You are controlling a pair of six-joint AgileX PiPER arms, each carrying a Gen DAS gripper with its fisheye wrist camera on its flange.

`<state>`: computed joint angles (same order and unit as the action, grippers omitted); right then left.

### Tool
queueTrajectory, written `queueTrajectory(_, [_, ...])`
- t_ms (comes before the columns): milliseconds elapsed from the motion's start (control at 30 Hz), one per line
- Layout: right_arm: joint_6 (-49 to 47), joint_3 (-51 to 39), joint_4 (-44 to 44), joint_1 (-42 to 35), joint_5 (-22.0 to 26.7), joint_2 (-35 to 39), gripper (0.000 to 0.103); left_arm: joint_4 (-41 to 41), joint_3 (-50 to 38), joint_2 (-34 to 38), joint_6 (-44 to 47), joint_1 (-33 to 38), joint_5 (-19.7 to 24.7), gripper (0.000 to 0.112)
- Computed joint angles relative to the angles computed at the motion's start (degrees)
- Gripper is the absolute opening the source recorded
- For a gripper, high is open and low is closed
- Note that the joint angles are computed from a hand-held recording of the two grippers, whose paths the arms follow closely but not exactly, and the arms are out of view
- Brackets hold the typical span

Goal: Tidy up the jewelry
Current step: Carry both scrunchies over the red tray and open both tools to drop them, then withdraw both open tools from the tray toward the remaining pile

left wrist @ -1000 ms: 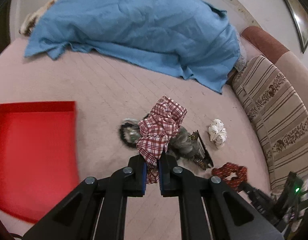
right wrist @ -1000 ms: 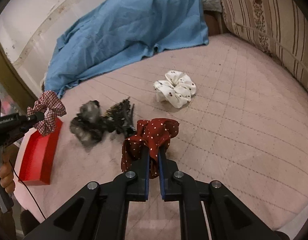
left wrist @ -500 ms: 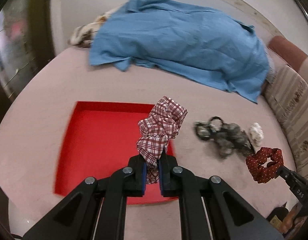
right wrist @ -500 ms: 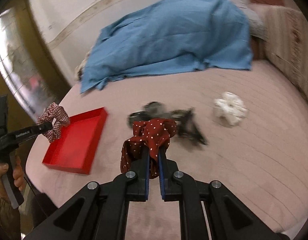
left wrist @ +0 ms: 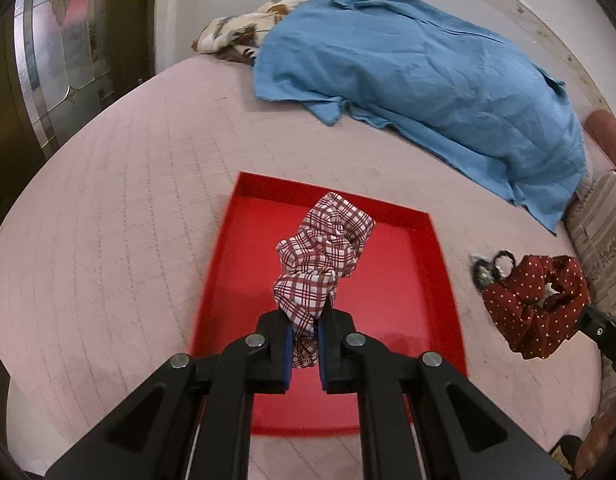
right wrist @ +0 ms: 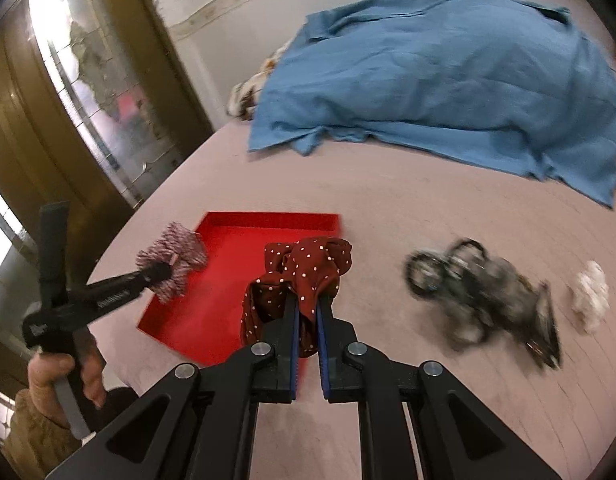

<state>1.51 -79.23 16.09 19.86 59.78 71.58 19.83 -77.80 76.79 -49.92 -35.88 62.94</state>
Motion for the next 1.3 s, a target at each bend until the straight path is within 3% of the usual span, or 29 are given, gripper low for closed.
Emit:
queueTrajectory(167, [3.4, -4.7, -2.8, 6.0, -2.5, 6.9, 0.009, -2.8, -0.1, 1.8, 4.7, 6.3, -2.3, 0.009])
queueTrajectory(367, [3.9, -9.0, -1.7, 7.5, -5.1, 14.8, 0.009, -7.0, -0.9, 5.3, 9.8, 12.6, -5.3, 0.009])
queueTrajectory(700, [5.2, -18.0, -2.3, 8.4, -3.7, 26.9, 0.011, -10.3, -3.2, 10.0, 14.8, 18.0, -6.9, 0.01])
queueTrajectory(900, [7.0, -19.9, -4.3, 9.2, -3.4, 31.2, 0.011, -12.0, -3.6, 11.4, 16.5, 18.6, -8.1, 0.021])
queueTrajectory(1033, [7.4, -20.4, -5.3, 9.2, -3.4, 32.3, 0.012, -14.5, -2.8, 10.3, 17.5, 19.1, -10.3, 0.042])
queueTrajectory(1067, [7.6, -20.5, -5.7, 9.3, -3.3, 32.4, 0.016, -14.3, -2.9, 10.1, 17.1, 18.9, -10.4, 0.051])
queueTrajectory(1167, [8.0, -20.4, -6.2, 9.4, -3.6, 32.0, 0.047, -9.7, -2.9, 8.2, 13.0, 16.8, -10.2, 0.062])
queueTrajectory(1200, [8.3, -19.9, -6.7, 9.5, -4.1, 31.4, 0.051, -9.3, -3.0, 7.8, 12.6, 16.4, -9.9, 0.062])
queueTrajectory(1300, [8.2, -19.4, -7.3, 9.7, -4.2, 30.1, 0.052, -5.5, -4.4, 6.0, 10.0, 14.2, -7.2, 0.062])
